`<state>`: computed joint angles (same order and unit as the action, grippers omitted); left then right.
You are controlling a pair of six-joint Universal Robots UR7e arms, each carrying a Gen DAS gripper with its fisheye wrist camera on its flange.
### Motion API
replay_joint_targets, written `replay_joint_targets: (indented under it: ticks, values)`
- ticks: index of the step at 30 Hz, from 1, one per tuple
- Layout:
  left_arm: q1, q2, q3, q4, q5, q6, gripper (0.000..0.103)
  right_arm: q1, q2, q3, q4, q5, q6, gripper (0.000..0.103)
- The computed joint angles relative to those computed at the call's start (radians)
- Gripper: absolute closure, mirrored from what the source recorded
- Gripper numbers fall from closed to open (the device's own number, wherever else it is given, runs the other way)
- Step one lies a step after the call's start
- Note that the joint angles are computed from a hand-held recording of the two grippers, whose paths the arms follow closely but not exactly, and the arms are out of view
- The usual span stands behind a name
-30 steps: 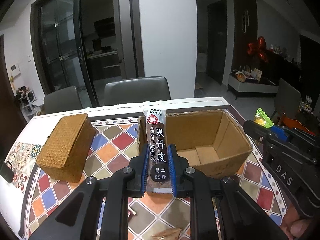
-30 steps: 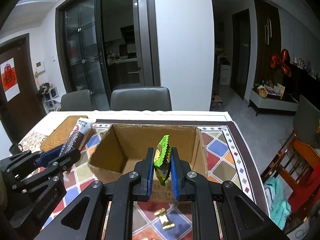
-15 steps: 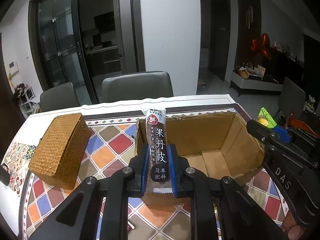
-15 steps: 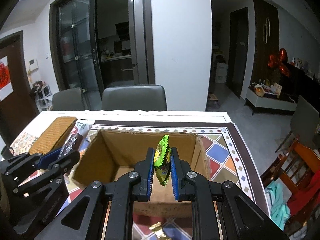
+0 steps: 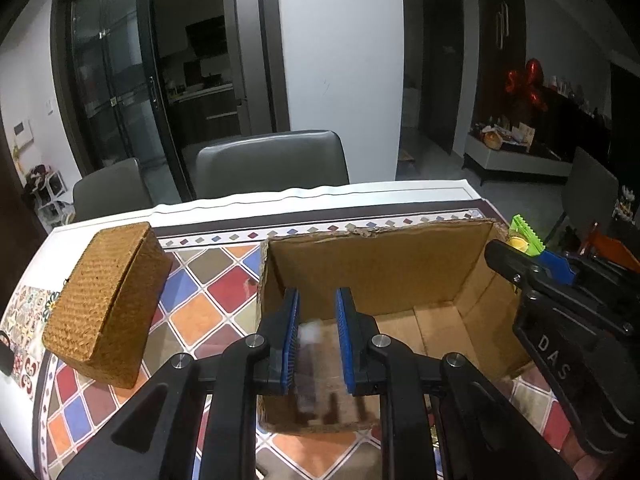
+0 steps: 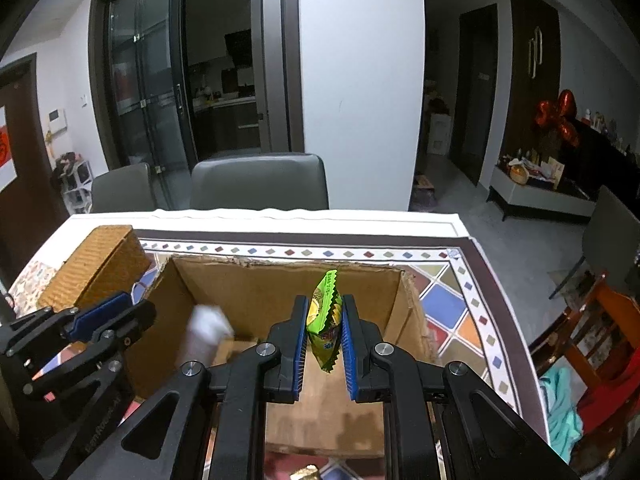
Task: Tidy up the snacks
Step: 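Open both tools to drop the two snacks into the cardboard box, then withdraw both tools from the box back toward the remaining snacks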
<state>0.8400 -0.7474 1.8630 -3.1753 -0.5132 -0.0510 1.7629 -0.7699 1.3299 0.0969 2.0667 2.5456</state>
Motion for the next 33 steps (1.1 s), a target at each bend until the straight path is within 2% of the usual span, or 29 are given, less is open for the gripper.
replay_joint_targets:
  ticks: [3, 5, 6, 7, 8, 10, 12, 14, 16, 33]
  values:
    - [0.001, -0.001, -0.002, 0.003, 0.004, -0.001, 0.082, -0.003, 0.020, -0.025, 0.017, 0.004, 0.000, 0.086]
    - [-0.009, 0.004, 0.000, -0.020, 0.032, 0.015, 0.066, -0.004, 0.027, -0.040, 0.047, -0.003, 0.014, 0.080]
    - [-0.012, 0.009, -0.002, -0.033, 0.047, 0.026, 0.054, -0.002, 0.030, -0.045, 0.045, 0.002, 0.015, 0.069]
    - [-0.017, 0.012, 0.000, -0.047, 0.063, 0.036, 0.049, 0.000, 0.026, -0.038, 0.032, 0.006, 0.012, 0.063]
    - [-0.020, 0.013, 0.001, -0.054, 0.075, 0.041, 0.048, 0.003, 0.018, -0.024, 0.010, 0.010, 0.004, 0.061]
    - [-0.024, 0.011, 0.009, -0.065, 0.097, 0.039, 0.043, 0.006, 0.013, -0.014, -0.010, 0.015, -0.001, 0.047]
    - [-0.025, 0.004, 0.017, -0.062, 0.108, 0.020, 0.039, 0.009, 0.004, 0.000, -0.032, 0.020, -0.006, 0.038]
    - [-0.027, -0.004, 0.025, -0.055, 0.110, 0.004, 0.038, 0.011, -0.002, 0.006, -0.041, 0.026, -0.011, 0.037]
    - [-0.030, -0.012, 0.035, -0.045, 0.112, -0.012, 0.035, 0.012, -0.006, 0.009, -0.042, 0.028, -0.009, 0.031]
    - [-0.115, -0.095, 0.142, 0.030, 0.159, -0.150, 0.031, 0.030, -0.122, 0.153, -0.109, 0.024, -0.018, 0.029]
